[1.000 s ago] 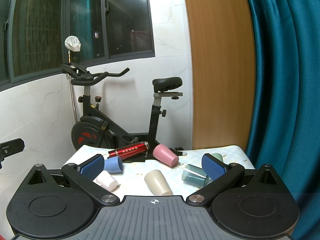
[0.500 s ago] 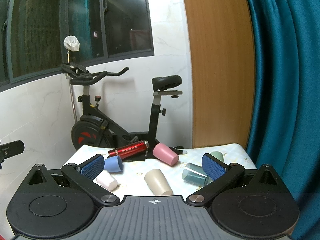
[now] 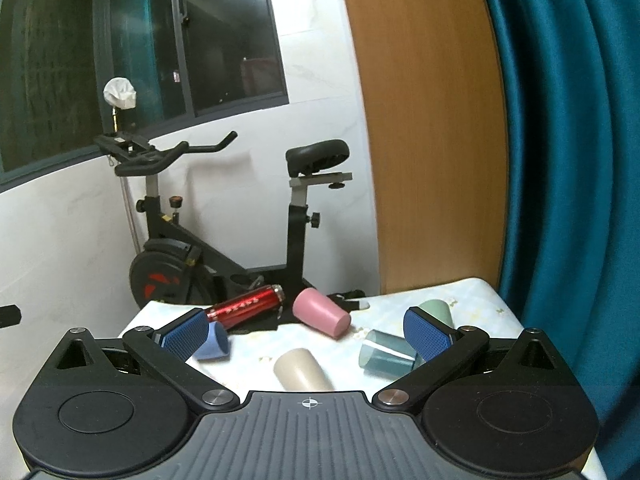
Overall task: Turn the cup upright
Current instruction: 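Reach the left gripper down to the white paper cup and grasp it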
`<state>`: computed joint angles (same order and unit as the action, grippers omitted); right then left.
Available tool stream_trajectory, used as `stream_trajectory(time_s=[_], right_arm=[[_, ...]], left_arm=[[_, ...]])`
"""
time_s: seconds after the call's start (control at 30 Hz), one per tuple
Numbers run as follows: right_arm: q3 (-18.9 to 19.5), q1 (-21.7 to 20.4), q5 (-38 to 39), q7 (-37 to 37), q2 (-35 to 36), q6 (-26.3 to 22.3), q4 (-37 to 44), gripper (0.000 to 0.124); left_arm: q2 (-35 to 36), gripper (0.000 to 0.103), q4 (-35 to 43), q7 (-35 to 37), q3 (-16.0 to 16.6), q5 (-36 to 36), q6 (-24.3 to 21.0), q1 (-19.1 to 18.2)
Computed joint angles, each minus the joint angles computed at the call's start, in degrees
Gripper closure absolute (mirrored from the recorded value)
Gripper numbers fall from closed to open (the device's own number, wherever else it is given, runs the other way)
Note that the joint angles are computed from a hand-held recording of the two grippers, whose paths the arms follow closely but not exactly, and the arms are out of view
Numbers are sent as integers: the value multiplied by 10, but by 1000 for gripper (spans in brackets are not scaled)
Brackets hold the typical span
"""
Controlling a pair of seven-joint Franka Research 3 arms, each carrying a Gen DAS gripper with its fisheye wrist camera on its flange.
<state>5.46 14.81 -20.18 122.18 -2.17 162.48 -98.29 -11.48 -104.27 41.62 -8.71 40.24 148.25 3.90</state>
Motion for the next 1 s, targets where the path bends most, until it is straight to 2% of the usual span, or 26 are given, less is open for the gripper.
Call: stream_trajectory(time_s=[0.1, 0.27, 0.43, 0.6, 0.77, 0.87, 1.0], right_arm=[[-4, 3, -2, -1, 29, -6, 25, 21], [-23, 22, 27, -18, 80, -41, 76, 21], [-42, 41, 49, -19, 121, -68, 112, 21], [-55, 51, 67, -36, 157, -94, 143, 21], [-69, 54, 84, -47, 190, -111, 179, 21], [-80, 56, 81, -42, 204, -118, 193, 21], [-87, 49, 92, -41, 212, -126, 195, 21]], left_arm=[[26, 2, 19, 24, 11, -25, -3, -2], [60, 5, 30, 98, 32, -120, 16, -11], [111, 7, 65, 165, 38, -186, -3, -13], [185, 11, 143, 201, 32, -283, -61, -14], [296, 16, 276, 188, 15, -416, -155, -3], [366, 16, 360, 141, 13, -439, -202, -4], [421, 16, 423, 98, 10, -441, -239, -9]])
